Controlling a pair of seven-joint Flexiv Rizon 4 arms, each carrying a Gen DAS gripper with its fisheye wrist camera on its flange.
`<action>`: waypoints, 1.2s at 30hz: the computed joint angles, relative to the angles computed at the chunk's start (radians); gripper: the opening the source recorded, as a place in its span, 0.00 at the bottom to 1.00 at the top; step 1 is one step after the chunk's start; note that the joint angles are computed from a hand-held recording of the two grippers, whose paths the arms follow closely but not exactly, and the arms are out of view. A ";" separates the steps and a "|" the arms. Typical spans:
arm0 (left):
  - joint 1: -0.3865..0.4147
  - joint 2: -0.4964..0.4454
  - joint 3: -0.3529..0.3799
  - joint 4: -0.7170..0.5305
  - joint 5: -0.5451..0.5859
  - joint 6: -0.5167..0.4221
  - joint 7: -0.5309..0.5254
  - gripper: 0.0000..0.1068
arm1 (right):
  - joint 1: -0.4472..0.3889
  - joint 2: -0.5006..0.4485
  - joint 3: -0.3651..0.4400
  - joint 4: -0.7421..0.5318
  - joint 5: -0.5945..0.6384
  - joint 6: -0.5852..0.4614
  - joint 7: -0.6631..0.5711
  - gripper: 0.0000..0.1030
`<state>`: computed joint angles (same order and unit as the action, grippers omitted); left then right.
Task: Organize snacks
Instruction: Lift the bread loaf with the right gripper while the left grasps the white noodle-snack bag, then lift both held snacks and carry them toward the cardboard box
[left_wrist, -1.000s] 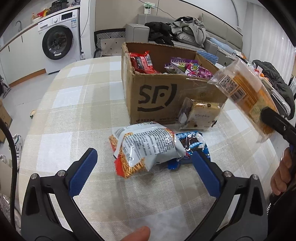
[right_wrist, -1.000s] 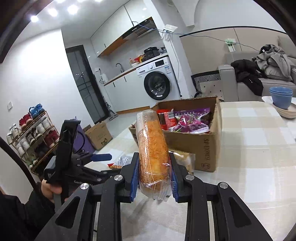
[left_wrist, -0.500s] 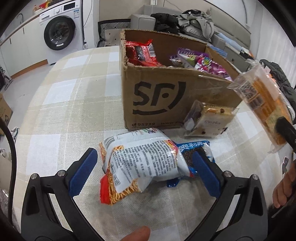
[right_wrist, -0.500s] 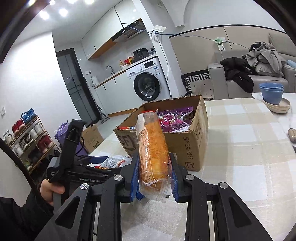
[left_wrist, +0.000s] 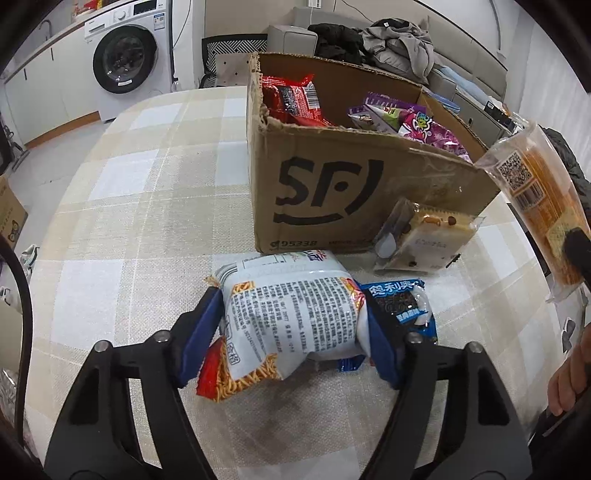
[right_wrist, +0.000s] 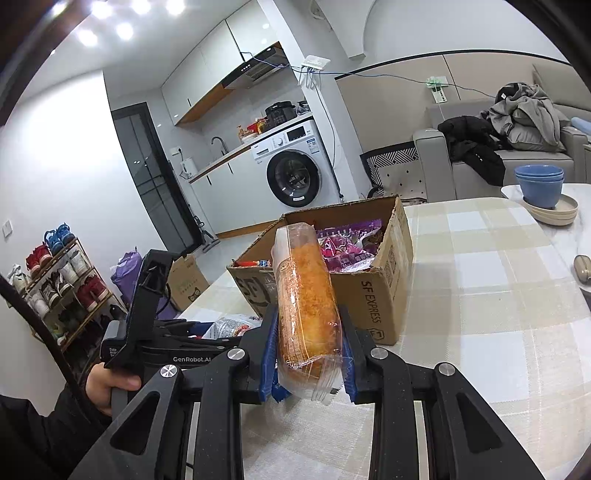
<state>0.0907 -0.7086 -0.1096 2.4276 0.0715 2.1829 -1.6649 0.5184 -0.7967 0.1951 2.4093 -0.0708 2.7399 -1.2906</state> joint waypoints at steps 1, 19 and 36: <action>0.001 -0.004 0.000 -0.001 0.006 0.011 0.001 0.64 | 0.001 0.001 0.000 0.000 0.003 0.001 -0.001 0.28; 0.082 -0.020 0.010 0.119 0.150 0.245 -0.042 0.58 | -0.002 -0.008 0.002 -0.006 -0.001 0.032 -0.002 0.28; 0.154 0.077 0.038 0.205 0.238 0.370 -0.073 0.58 | 0.022 -0.006 -0.001 -0.023 0.044 0.029 0.017 0.28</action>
<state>0.2445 -0.6313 -0.0718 2.6327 0.3094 2.5532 -1.7378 0.5407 -0.8026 0.1945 2.3866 -0.0267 2.7684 -1.2733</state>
